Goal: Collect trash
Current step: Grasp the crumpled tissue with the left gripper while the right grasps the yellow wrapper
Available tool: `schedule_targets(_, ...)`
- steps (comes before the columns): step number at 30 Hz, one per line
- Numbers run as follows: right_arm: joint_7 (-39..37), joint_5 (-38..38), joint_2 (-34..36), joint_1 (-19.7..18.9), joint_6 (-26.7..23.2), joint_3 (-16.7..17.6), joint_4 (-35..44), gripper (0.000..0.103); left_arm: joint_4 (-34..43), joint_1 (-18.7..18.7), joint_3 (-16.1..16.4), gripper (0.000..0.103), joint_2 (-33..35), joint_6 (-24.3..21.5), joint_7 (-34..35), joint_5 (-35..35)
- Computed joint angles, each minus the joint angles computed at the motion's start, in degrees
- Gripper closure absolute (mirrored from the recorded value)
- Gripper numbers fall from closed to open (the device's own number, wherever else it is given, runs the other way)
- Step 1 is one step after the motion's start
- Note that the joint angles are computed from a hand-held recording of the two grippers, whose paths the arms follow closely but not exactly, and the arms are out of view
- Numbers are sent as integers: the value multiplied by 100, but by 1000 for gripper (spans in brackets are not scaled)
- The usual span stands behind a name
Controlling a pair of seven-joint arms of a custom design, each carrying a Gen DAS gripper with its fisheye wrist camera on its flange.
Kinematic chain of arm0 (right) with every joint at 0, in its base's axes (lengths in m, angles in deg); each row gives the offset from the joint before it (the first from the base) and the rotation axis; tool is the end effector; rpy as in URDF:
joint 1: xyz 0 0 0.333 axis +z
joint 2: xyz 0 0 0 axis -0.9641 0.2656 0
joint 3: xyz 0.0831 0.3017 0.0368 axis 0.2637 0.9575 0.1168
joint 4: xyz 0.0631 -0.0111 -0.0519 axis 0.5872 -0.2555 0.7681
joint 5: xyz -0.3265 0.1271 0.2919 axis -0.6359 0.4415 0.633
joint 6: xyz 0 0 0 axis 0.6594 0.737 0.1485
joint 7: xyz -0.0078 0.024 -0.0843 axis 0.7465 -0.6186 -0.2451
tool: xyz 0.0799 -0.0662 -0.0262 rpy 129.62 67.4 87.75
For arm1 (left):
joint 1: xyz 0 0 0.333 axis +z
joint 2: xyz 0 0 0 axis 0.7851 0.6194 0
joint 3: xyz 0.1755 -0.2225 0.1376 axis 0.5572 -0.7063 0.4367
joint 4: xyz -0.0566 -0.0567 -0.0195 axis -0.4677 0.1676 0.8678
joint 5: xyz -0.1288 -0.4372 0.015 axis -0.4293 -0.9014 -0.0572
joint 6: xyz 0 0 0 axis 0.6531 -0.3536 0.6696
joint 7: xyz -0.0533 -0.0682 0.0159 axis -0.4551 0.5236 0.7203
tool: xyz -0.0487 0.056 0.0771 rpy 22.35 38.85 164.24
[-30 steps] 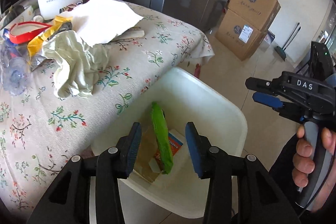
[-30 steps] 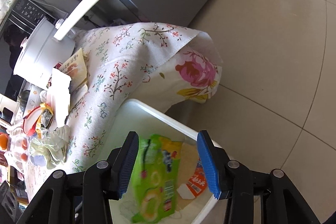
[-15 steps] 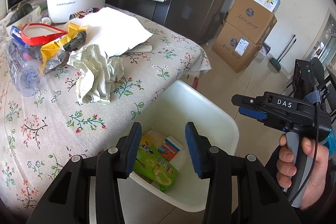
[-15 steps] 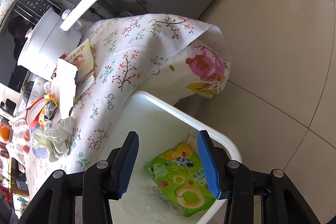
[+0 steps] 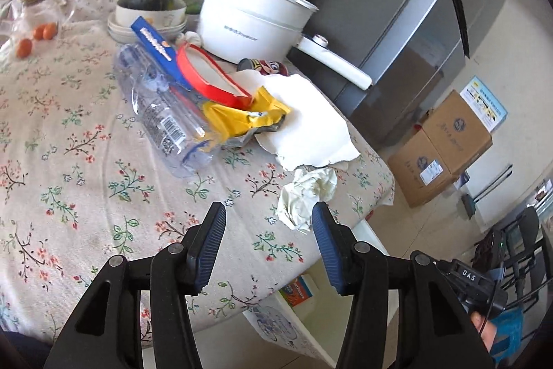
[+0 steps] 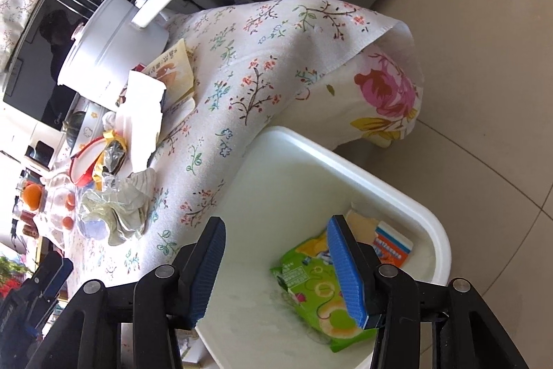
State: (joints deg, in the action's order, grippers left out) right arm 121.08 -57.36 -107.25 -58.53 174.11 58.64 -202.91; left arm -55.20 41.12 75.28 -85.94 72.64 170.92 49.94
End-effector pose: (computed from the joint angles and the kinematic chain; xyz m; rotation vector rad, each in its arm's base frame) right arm 0.4891 0.2204 0.5661 -1.3016 2.0450 -0.0235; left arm 0.5446 -0.0919 0.6272 -2.0230 1.8486 -1.1973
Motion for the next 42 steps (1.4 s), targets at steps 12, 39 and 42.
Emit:
schedule_targets(12,-201,60,438,162,6,36,351,46,925,-25,-533,26,1114,-111,299,569)
schedule_targets(39,-1310,848,2901,766,432,-14,3024,46,59,462,296,71,89,53,-128,-762)
schedule_targets(42,-1032,569,3515,855,357,-28,3791,46,63,491,367,71,102,60,-123,-833)
